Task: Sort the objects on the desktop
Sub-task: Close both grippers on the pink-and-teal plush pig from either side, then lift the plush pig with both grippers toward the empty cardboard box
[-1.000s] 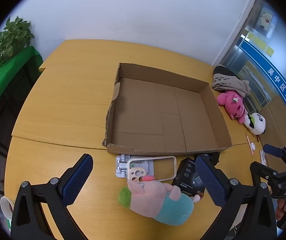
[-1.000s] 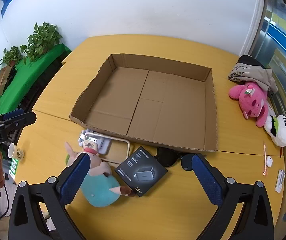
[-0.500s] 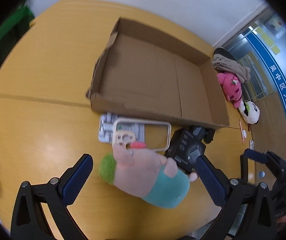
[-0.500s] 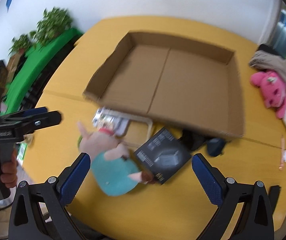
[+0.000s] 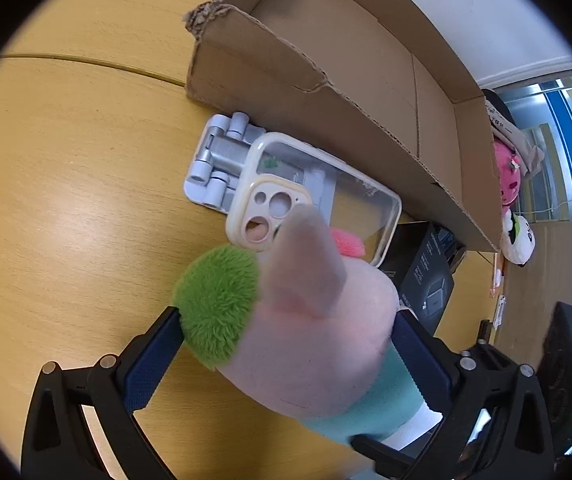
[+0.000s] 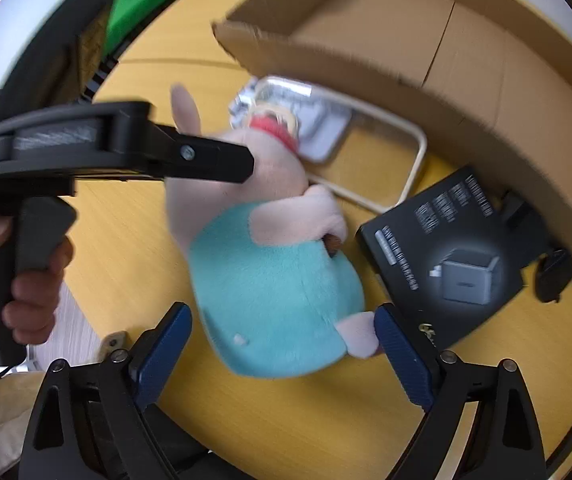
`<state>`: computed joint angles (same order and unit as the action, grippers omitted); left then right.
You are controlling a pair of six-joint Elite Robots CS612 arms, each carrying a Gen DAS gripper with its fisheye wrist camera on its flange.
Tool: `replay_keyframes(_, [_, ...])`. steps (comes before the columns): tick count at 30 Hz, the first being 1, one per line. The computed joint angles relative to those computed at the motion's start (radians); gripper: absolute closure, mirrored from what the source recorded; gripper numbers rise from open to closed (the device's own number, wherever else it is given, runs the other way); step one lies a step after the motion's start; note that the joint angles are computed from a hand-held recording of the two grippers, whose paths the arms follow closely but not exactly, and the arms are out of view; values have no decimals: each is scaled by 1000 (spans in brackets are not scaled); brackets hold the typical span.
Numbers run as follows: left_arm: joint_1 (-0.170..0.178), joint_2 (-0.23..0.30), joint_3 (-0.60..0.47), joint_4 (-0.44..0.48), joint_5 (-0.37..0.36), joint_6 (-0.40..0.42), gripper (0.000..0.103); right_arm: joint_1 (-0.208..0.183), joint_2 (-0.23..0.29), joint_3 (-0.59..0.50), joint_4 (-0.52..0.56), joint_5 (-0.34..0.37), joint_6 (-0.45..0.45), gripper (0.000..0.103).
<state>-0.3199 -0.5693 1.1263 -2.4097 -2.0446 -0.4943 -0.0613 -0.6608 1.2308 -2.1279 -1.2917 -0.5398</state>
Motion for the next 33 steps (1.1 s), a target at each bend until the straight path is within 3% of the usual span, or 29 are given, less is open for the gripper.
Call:
replay_keyframes(2, [2, 7, -5, 2, -33, 4, 9, 0, 15, -19, 50, 24, -20, 15])
replay_keyframes(9, [-4, -5, -3, 10, -18, 47, 26, -13, 26, -34, 120, 82, 0, 26])
replay_keyframes(12, [-6, -16, 1, 15, -17, 69, 28, -21, 14, -20, 141, 123, 2, 30])
replay_keyframes(19, [-6, -47, 5, -3, -6, 106, 30, -36, -37, 49, 82, 190, 41, 31])
replay_keyframes(33, [-11, -70, -30, -34, 33, 158, 30, -49, -99, 104, -46, 240, 91, 31])
